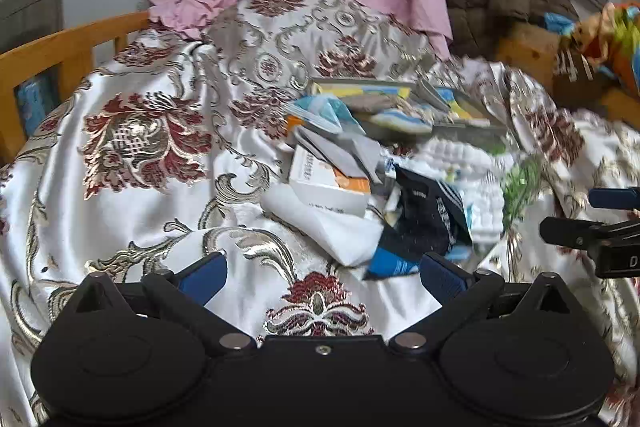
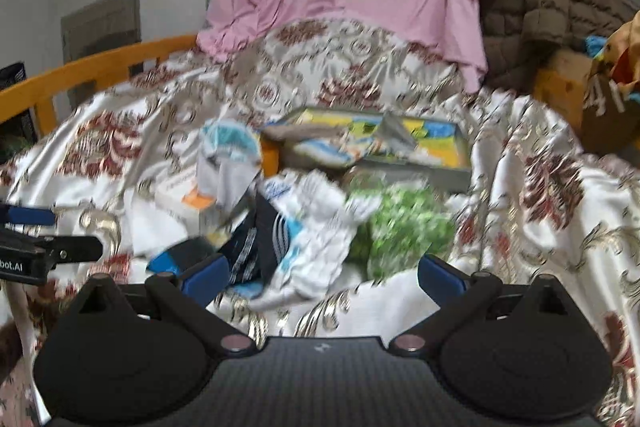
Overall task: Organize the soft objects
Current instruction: 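Move both open tools back to the pile of soft items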
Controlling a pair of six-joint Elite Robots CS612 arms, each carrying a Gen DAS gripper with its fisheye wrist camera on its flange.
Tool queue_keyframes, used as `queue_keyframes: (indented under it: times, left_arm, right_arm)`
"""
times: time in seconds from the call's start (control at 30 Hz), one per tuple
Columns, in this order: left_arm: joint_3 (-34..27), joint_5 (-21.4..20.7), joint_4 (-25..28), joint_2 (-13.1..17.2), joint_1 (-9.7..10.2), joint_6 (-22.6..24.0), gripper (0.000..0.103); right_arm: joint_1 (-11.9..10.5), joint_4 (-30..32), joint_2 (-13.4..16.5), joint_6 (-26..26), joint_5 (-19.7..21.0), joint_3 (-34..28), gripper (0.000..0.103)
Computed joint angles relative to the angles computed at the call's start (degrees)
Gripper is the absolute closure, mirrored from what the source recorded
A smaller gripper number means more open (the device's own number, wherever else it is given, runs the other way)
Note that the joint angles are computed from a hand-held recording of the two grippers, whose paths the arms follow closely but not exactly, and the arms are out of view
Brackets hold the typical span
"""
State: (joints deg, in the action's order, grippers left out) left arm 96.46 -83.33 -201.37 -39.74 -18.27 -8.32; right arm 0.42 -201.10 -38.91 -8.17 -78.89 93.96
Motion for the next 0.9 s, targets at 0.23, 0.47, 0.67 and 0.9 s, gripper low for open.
queue_keyframes:
  times: [0.23,0.47,0.67,0.9]
  left_arm:
    - [-1.07,-2.12,2.54,0.45,0.56,2.30,0.001]
    - [-2.19,-4.13,4.59,0.82,1.20,4.75,0.001]
    - [-3.45,-4.95,5.85,1.24,1.89,4.55,0.001]
    - [-5.41,-6.03,5.99,1.96,2.59,4.39,0.001]
  right_arm:
    - [0.51,3.65,0.85,-4.54,2.63,-1.09,0.000]
    - [1.12,4.74,1.98,-8.71,4.99,-2.46,0.000]
    - [1.50,5.62,3.16,-10.18,6.59,-4.21,0.000]
    - [2.04,4.22,5.05,-12.06,6.72,-6.86,0.001]
